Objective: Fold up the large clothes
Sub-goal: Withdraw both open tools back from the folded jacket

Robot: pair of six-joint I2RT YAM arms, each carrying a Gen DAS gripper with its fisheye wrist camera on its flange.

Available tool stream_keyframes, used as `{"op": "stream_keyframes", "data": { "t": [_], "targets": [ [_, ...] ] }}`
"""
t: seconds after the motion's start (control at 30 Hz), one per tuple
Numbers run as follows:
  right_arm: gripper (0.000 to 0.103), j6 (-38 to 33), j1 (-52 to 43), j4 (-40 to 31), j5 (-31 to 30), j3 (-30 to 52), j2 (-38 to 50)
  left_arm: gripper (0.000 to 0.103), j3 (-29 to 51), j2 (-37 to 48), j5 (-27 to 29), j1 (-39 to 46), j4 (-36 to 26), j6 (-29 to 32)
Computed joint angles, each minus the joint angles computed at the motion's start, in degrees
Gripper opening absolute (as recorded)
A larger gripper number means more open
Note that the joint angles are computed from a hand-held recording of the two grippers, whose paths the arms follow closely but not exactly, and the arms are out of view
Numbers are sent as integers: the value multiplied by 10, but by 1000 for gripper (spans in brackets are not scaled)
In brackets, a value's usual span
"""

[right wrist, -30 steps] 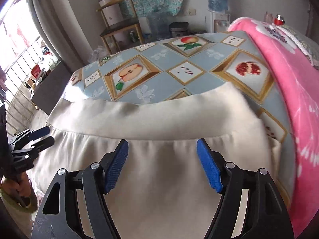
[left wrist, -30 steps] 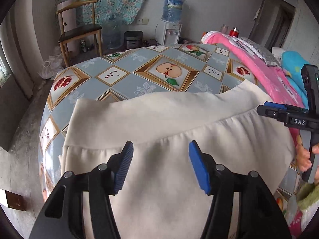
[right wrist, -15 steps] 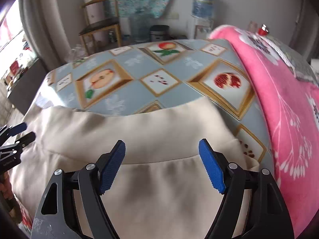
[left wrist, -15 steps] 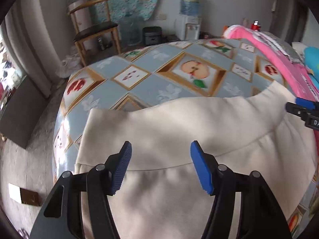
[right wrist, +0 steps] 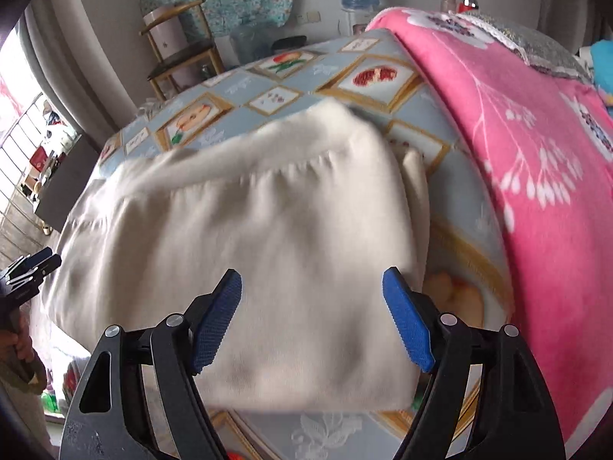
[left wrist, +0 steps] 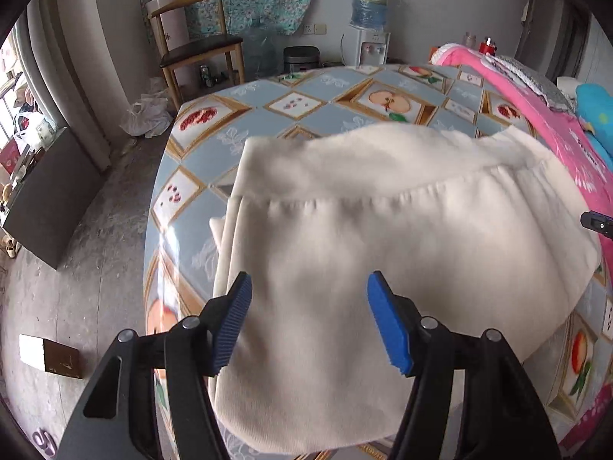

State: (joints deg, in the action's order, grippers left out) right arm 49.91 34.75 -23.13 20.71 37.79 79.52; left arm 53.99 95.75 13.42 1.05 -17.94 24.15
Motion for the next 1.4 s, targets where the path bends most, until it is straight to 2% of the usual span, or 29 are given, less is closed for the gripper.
{"op": "stream_keyframes", "data": {
  "t": [0.03, 0.1, 0.17, 0.2, 0.27, 0.33, 0.43, 0.53, 0.57, 0.63, 0.67, 0.73, 0.8, 0.87, 0.97, 1.03, 1.2, 1.23, 1.37, 1.4],
  "targets": [
    [73, 12, 19, -4, 13, 1, 24, 61, -13, 8, -12, -1, 12, 7],
    [73, 37, 61, -15, 67, 11, 60, 63, -40, 4, 3, 10, 54, 4],
    [73, 80, 76, -65, 75, 43, 64, 63, -56, -22, -14, 7, 66, -11],
    [73, 93, 85, -72, 72, 54, 54, 63, -64, -41, -5, 10, 63, -15],
    [73, 87, 113, -76, 88, 85, 51, 63, -81, -80, 22, 12, 55, -13],
    [74, 65, 143, -90, 111, 148, 84, 63, -102, -111, 11, -4, 59, -19],
    [75, 17, 157, -53, 85, 224, 161, 63, -120, -128, 9, -18, 47, -38],
    [73, 2, 162, -73, 75, 295, 258, 63, -152, -158, 30, -12, 46, -52],
    [72, 17, 166, -94, 80, 311, 278, 63, -164, -177, 38, -7, 44, -52],
    [71, 37, 181, -69, 80, 278, 247, 65, -191, -226, 57, 5, 34, -43],
    [72, 51, 194, -68, 89, 263, 226, 73, -203, -257, 63, 11, 27, -39],
    [75, 94, 235, -85, 130, 242, 183, 80, -226, -328, 66, 20, 6, -44],
    [81, 154, 286, -118, 176, 231, 150, 86, -239, -399, 85, 32, -31, -54],
    [90, 226, 340, -170, 219, 231, 134, 98, -252, -474, 109, 42, -67, -68],
    [96, 348, 408, -271, 267, 257, 146, 98, -260, -571, 130, 45, -123, -81],
    [96, 426, 447, -344, 286, 283, 164, 98, -259, -614, 116, 27, -155, -97],
    [96, 546, 487, -469, 293, 327, 196, 98, -262, -685, 51, -34, -200, -156],
    [96, 568, 492, -496, 294, 338, 203, 98, -262, -695, 18, -58, -203, -170],
    [96, 654, 512, -591, 296, 371, 227, 98, -263, -711, -181, -202, -198, -215],
    [96, 679, 515, -622, 296, 384, 240, 98, -266, -717, -198, -214, -199, -212]
  ]
}}
